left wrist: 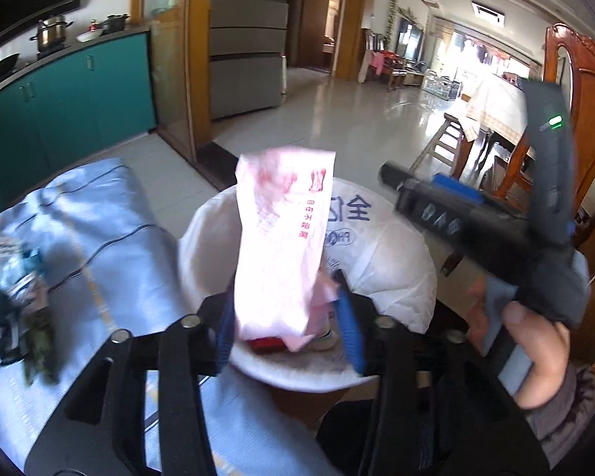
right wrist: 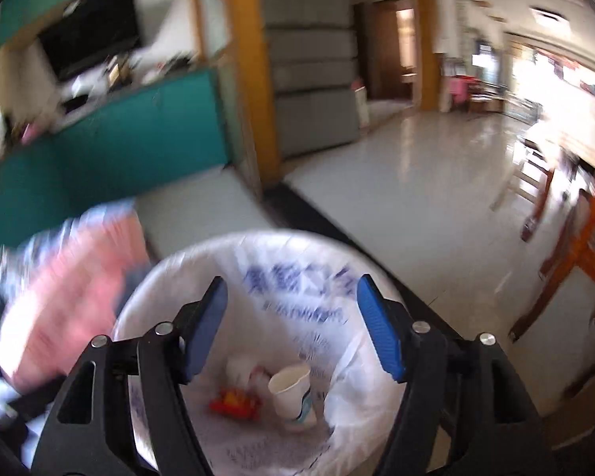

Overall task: Collect trash
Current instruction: 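Open the left tool to drop the pink packet into the bin, then grasp the dark green bag with the right tool while the left tool moves to the pink milk carton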

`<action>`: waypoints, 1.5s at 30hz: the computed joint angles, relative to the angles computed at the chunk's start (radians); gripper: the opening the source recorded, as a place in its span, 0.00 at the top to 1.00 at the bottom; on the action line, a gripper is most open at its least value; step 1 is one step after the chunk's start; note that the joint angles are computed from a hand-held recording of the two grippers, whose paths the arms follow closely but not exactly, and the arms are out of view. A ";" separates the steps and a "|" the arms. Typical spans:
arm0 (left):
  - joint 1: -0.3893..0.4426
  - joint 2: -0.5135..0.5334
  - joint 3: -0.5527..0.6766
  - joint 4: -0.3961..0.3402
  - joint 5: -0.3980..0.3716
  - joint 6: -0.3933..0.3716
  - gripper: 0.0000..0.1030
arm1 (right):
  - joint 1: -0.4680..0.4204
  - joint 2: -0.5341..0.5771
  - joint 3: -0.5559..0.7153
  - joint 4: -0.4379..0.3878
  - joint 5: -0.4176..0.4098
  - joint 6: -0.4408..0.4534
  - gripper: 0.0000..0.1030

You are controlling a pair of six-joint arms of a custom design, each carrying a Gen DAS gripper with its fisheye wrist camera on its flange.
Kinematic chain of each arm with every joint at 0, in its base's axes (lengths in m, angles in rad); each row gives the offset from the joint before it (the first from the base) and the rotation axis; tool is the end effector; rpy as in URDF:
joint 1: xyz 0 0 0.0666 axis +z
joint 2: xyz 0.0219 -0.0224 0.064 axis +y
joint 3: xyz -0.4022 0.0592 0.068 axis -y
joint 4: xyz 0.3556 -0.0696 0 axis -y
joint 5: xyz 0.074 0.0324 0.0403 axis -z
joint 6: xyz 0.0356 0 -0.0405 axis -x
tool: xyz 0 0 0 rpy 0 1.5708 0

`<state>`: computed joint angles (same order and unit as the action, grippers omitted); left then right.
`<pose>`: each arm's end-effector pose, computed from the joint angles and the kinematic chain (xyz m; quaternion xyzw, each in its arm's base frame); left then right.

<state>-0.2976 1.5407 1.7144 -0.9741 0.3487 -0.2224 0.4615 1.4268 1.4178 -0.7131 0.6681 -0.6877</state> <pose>0.4769 -0.1594 0.5189 0.2976 0.8652 -0.1746 0.3637 0.4250 0.1863 0.4677 0.2313 0.8402 -0.0394 0.4889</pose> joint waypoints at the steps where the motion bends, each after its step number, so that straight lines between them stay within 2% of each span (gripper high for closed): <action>1: -0.006 0.007 0.002 0.009 -0.010 0.006 0.28 | -0.002 -0.014 -0.013 0.003 0.026 -0.016 0.33; 2: -0.013 0.006 -0.008 0.035 -0.030 0.017 0.22 | -0.003 -0.021 -0.022 0.009 0.042 -0.029 0.30; 5: -0.008 -0.002 -0.024 0.043 -0.060 0.021 0.19 | -0.018 -0.025 -0.028 0.015 0.005 -0.032 0.27; 7: 0.005 -0.032 -0.058 0.087 -0.129 0.057 0.19 | -0.016 -0.007 -0.010 -0.003 -0.004 -0.018 0.27; 9: 0.047 -0.070 -0.097 0.131 -0.156 0.078 0.18 | -0.008 0.012 0.012 -0.005 -0.015 0.013 0.25; 14: 0.154 -0.147 -0.156 0.216 -0.316 0.131 0.09 | 0.024 0.049 0.065 0.014 -0.054 0.109 0.16; 17: 0.228 -0.174 -0.165 0.251 -0.390 0.136 0.06 | 0.042 0.080 0.096 0.041 -0.126 0.144 0.14; 20: 0.305 -0.200 -0.174 0.272 -0.417 0.132 0.05 | 0.074 0.117 0.143 0.057 -0.163 0.183 0.13; 22: 0.364 -0.209 -0.171 0.268 -0.411 0.125 0.05 | 0.101 0.146 0.189 0.075 -0.181 0.224 0.10; 23: 0.394 -0.208 -0.164 0.263 -0.407 0.118 0.04 | 0.112 0.159 0.211 0.093 -0.207 0.250 0.05; 25: 0.451 -0.218 -0.166 0.255 -0.402 0.109 0.04 | 0.126 0.195 0.281 0.091 -0.276 0.284 0.03; 27: 0.505 -0.213 -0.154 0.244 -0.395 0.115 0.03 | 0.137 0.266 0.430 0.019 -0.345 0.295 0.03; 29: 0.555 -0.204 -0.134 0.219 -0.372 0.129 0.03 | 0.150 0.360 0.629 -0.093 -0.383 0.319 0.03; 31: 0.589 -0.190 -0.114 0.193 -0.349 0.148 0.03 | 0.171 0.426 0.766 -0.124 -0.373 0.393 0.03; 32: 0.607 -0.182 -0.103 0.181 -0.340 0.151 0.03 | 0.191 0.451 0.807 -0.107 -0.322 0.447 0.03; 34: 0.630 -0.176 -0.099 0.173 -0.337 0.148 0.03 | 0.226 0.462 0.793 -0.041 -0.223 0.527 0.03; 35: 0.642 -0.169 -0.096 0.171 -0.341 0.143 0.03 | 0.235 0.453 0.753 0.003 -0.214 0.540 0.03; 37: 0.657 -0.156 -0.091 0.159 -0.350 0.144 0.03 | 0.230 0.433 0.668 0.065 -0.268 0.513 0.03; 38: 0.669 -0.149 -0.086 0.147 -0.342 0.146 0.03 | 0.220 0.437 0.659 0.046 -0.321 0.481 0.03; 40: 0.690 -0.125 -0.064 0.103 -0.313 0.171 0.03 | 0.185 0.493 0.744 -0.113 -0.477 0.381 0.03; 41: 0.699 -0.115 -0.054 0.082 -0.295 0.186 0.03 | 0.172 0.505 0.767 -0.152 -0.532 0.346 0.03; 42: 0.706 -0.113 -0.054 0.072 -0.280 0.192 0.03 | 0.167 0.497 0.754 -0.141 -0.544 0.336 0.03; 43: 0.708 -0.109 -0.053 0.066 -0.269 0.195 0.03 | 0.167 0.483 0.726 -0.118 -0.528 0.344 0.03; 45: 0.705 -0.111 -0.061 0.072 -0.277 0.183 0.03 | 0.177 0.475 0.719 -0.121 -0.476 0.385 0.03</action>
<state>0.4072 1.4297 1.6537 -0.9023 0.0720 -0.0391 0.6388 1.9023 2.1368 -0.8343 0.1924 -0.3032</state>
